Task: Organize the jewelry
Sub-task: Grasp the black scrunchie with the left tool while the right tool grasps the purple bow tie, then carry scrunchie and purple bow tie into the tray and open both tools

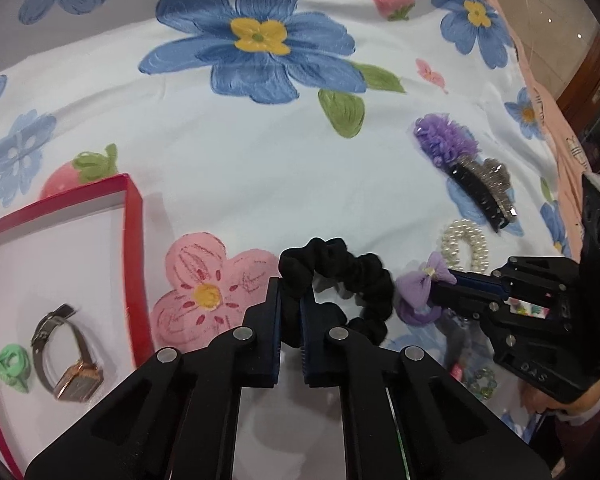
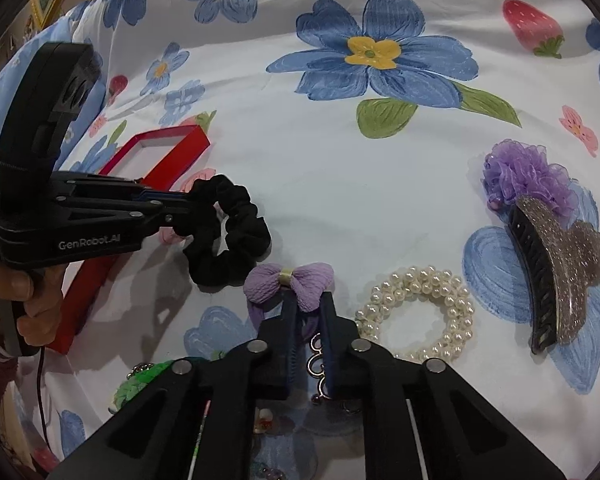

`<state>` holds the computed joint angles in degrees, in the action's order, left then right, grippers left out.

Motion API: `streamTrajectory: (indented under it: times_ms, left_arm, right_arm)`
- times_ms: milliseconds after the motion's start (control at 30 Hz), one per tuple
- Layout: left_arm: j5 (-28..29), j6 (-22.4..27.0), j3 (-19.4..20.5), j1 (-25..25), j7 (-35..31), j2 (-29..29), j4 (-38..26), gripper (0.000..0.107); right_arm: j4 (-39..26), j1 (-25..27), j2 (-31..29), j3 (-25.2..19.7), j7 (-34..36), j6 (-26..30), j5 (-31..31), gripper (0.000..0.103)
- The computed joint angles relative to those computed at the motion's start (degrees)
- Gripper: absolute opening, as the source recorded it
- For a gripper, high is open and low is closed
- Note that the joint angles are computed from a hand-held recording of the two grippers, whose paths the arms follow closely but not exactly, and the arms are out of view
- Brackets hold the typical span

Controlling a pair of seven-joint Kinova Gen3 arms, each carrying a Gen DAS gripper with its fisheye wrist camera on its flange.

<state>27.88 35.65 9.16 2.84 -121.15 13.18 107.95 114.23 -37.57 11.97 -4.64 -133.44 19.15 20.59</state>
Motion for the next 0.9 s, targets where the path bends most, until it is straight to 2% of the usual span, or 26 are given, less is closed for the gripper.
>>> streamTrajectory:
  times_ms: [167,300,533,633,900]
  left_arm:
    - [9.0,2.5,-0.5,-4.5,-7.6,-5.1,3.3,0.006]
    - [15.2,5.6,-3.8,-6.3,-13.0,-9.0,6.2,0.006]
    - [22.0,11.7,-10.7,-9.2,-19.1,-13.7,10.5,0.006]
    - [23.4,13.7,-13.2,-10.9,-20.7,-16.2,12.6,0.006]
    - [24.4,18.4,-19.2,-15.3,-23.7,-20.2,15.9,0.006]
  right_arm:
    - [2.1,-0.3,-3.0,0.3,-3.3,-2.6,0.5,0.007]
    - [3.2,-0.5,-5.1,-0.5,-6.4,-3.8,1.4,0.007]
    - [3.5,-0.9,-6.4,-3.0,-10.7,-4.4,2.9,0.007]
    - [3.1,-2.1,-6.4,-3.3,-13.2,-4.3,4.6,0.008]
    - [0.9,-4.3,-4.3,-4.5,-13.1,-5.2,3.5,0.008]
